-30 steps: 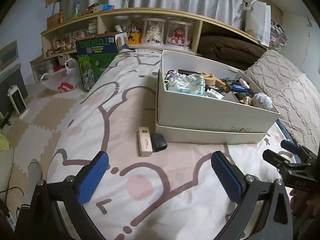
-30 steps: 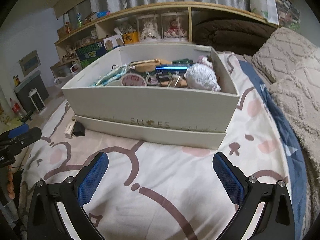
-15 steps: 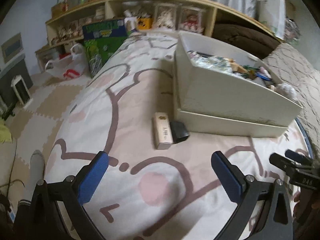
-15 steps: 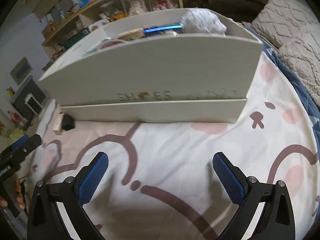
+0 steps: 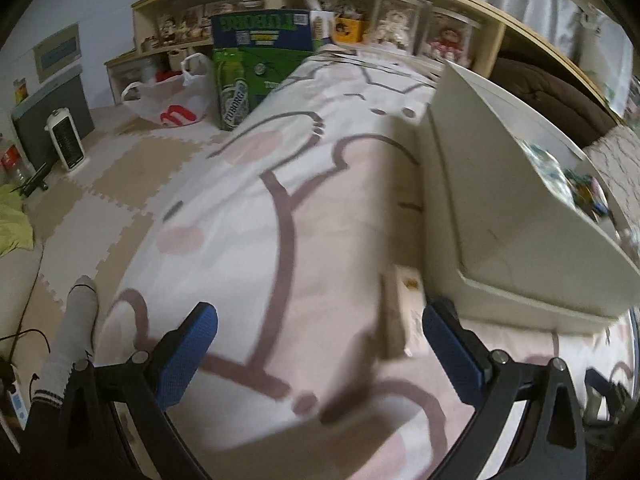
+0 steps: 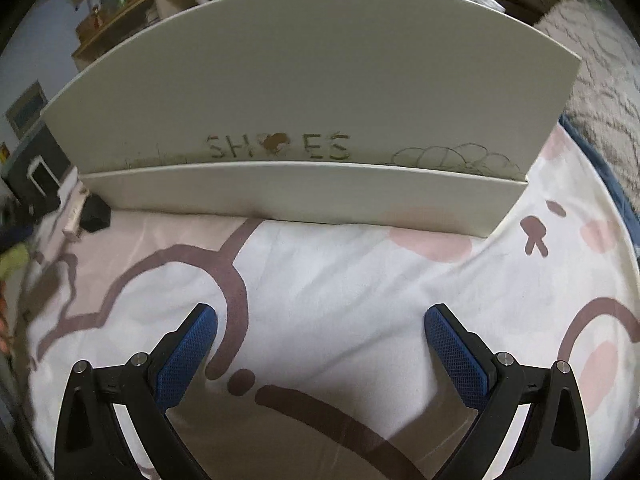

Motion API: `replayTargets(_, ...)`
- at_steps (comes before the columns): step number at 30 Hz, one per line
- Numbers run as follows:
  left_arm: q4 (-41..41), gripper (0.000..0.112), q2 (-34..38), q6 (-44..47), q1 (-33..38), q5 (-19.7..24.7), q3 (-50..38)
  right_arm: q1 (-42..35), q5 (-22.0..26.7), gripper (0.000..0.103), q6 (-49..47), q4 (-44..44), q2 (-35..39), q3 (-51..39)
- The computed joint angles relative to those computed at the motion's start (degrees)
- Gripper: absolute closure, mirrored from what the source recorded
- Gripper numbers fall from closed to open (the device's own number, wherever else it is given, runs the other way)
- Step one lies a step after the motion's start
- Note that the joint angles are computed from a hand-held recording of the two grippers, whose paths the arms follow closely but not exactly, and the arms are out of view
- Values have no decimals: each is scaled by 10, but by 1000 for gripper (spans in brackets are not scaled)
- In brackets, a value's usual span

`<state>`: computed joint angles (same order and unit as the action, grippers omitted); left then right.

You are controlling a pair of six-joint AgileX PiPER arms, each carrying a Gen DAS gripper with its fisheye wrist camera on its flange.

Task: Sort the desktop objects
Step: 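Move the left tool toward the beige box while the right approaches the black square item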

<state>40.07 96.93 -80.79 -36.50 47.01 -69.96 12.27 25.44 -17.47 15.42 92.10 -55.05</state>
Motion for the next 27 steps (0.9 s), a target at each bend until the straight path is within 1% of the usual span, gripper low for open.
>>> replayTargets(2,-2,9,6,19,24,-10,-10,0,-5,0,-4,4,-2,5)
replayTargets(4,-16,9,20,57,51,-28,-26,-1,-8,0,-10,11,-3,9)
replayTargets(8,-82,9,51,148,94,-58,-55,0,-21,0,-17,16,-10,23)
replayTargets(11,-117,9,68,200,108,-67,-69,0,-26,0,-22,20,-13,29)
replayTargets(16,-112,9,68,241,90,-68,-61,0,-33,0,-37,33,-17,37)
replayTargets(18,-119,9,70,274,76,-44,-65,1,-33,0,-33,29,-18,38)
replayTargets(20,-106,9,70,289,53,-18,-66,3,-33,0,-27,23,-21,41)
replayTargets(21,-100,9,68,291,42,-12,-61,3,-32,0,-25,21,-23,42)
replayTargets(27,-117,9,50,296,-7,-14,-40,6,-29,0,-10,4,-38,54)
